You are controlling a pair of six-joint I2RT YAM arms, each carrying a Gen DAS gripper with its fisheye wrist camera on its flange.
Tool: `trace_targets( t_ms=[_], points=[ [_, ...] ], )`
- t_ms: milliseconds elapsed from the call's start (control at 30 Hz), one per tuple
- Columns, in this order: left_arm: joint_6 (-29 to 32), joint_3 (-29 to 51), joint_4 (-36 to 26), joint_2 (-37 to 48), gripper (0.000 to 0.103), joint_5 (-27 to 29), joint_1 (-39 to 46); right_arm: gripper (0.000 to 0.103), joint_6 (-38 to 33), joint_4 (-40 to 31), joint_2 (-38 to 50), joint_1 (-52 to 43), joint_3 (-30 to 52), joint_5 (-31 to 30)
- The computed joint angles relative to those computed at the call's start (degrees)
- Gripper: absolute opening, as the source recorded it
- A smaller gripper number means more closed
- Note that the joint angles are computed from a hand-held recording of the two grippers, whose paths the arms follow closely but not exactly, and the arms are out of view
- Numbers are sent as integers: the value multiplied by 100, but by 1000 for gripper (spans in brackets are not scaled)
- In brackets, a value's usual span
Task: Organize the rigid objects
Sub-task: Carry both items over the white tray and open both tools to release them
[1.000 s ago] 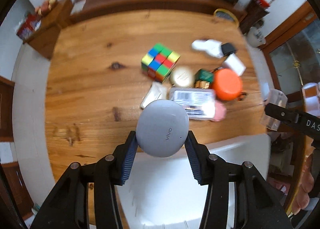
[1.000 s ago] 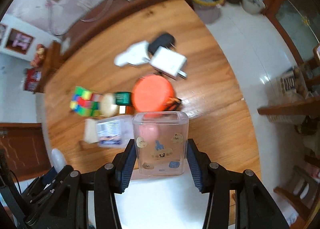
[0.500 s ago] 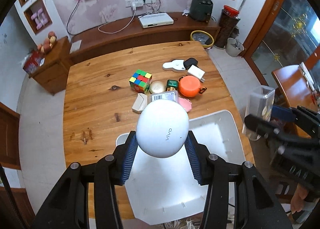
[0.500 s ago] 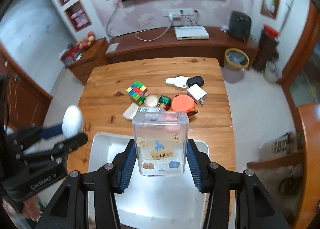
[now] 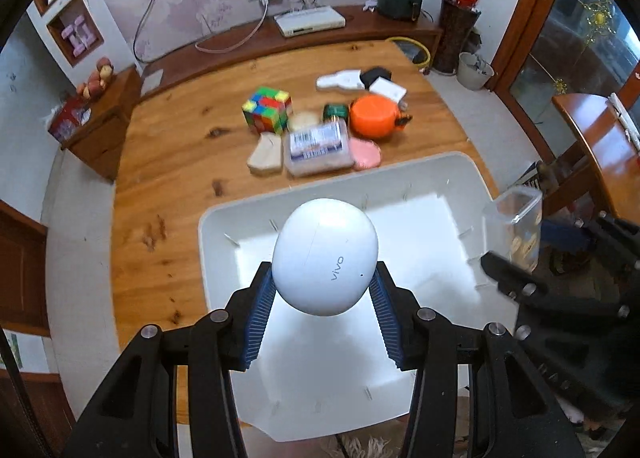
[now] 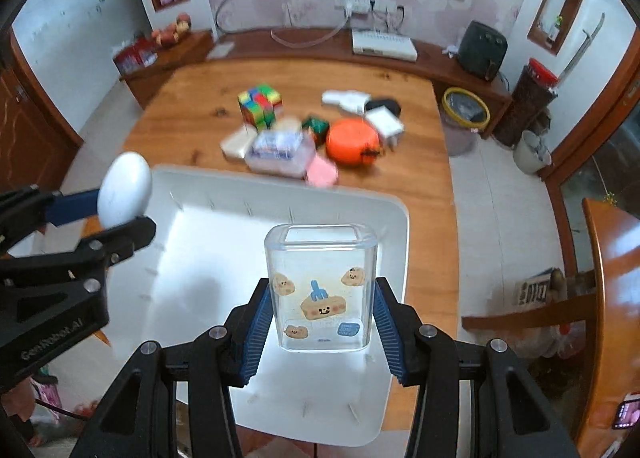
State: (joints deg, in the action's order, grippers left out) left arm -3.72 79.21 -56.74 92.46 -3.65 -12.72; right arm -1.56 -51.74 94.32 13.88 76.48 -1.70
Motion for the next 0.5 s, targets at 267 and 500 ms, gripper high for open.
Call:
trace_targets(
  t_ms=[267, 500],
  points=[
    [-48, -587, 498, -47, 52, -267, -91, 50, -7, 210, 65, 233, -609, 232],
    [138, -1139, 960, -83, 52, -490, -235, 50, 52, 366, 264, 331, -773, 401]
  ],
)
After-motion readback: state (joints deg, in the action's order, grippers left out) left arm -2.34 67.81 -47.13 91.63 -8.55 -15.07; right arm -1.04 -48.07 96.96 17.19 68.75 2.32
